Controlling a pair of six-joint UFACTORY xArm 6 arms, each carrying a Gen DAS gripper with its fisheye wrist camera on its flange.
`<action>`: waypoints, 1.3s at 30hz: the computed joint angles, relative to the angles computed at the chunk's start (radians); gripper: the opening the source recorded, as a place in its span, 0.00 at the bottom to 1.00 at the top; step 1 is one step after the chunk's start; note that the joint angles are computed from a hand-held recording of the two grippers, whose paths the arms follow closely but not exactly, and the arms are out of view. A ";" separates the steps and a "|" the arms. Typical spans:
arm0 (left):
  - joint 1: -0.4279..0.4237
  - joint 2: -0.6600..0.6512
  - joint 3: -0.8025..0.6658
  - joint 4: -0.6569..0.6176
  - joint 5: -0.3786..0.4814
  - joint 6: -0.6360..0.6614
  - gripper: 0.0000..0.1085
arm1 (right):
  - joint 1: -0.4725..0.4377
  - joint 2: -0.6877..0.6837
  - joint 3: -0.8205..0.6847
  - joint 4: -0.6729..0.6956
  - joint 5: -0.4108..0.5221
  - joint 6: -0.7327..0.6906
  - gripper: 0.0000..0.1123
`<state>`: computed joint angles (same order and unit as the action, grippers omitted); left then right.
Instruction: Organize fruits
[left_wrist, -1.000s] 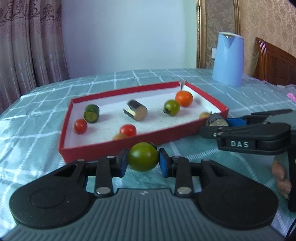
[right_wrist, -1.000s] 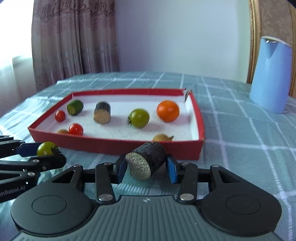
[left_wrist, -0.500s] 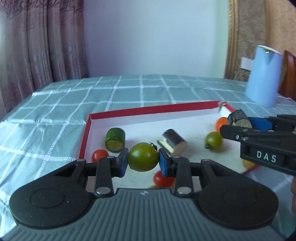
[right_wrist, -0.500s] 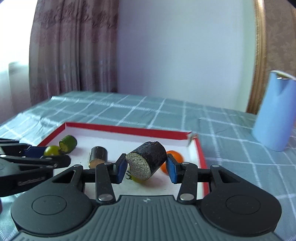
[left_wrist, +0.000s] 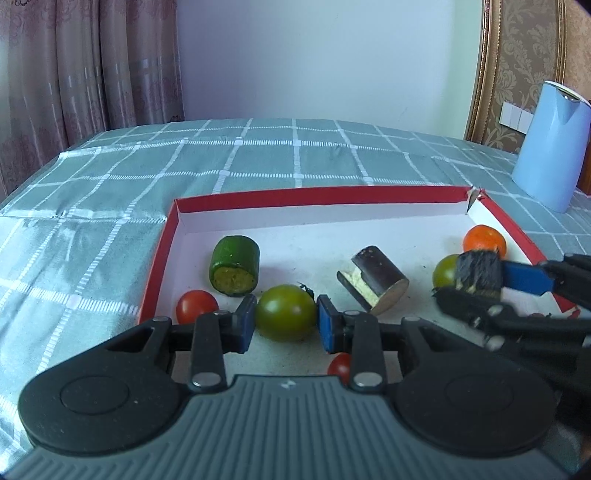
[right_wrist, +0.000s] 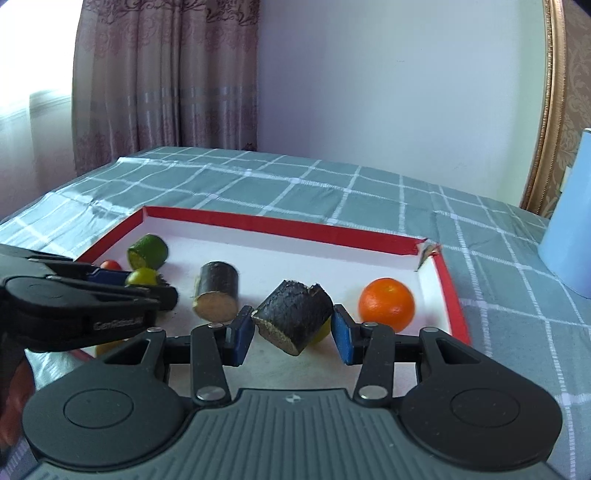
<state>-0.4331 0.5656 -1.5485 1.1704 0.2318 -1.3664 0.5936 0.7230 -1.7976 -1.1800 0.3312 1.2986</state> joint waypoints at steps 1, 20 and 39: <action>-0.001 0.002 -0.003 0.003 0.003 -0.002 0.30 | 0.006 0.006 -0.008 0.002 0.011 -0.006 0.39; -0.012 -0.046 0.038 0.239 0.037 -0.245 0.74 | 0.018 0.016 -0.008 0.024 0.042 0.013 0.60; -0.038 -0.155 0.153 0.486 0.088 -0.537 0.89 | 0.043 -0.117 0.157 -0.317 0.085 0.408 0.67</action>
<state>-0.4708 0.4103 -1.3952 1.6567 0.3197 -1.9036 0.6365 0.6058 -1.6404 -1.4965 0.4162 1.7069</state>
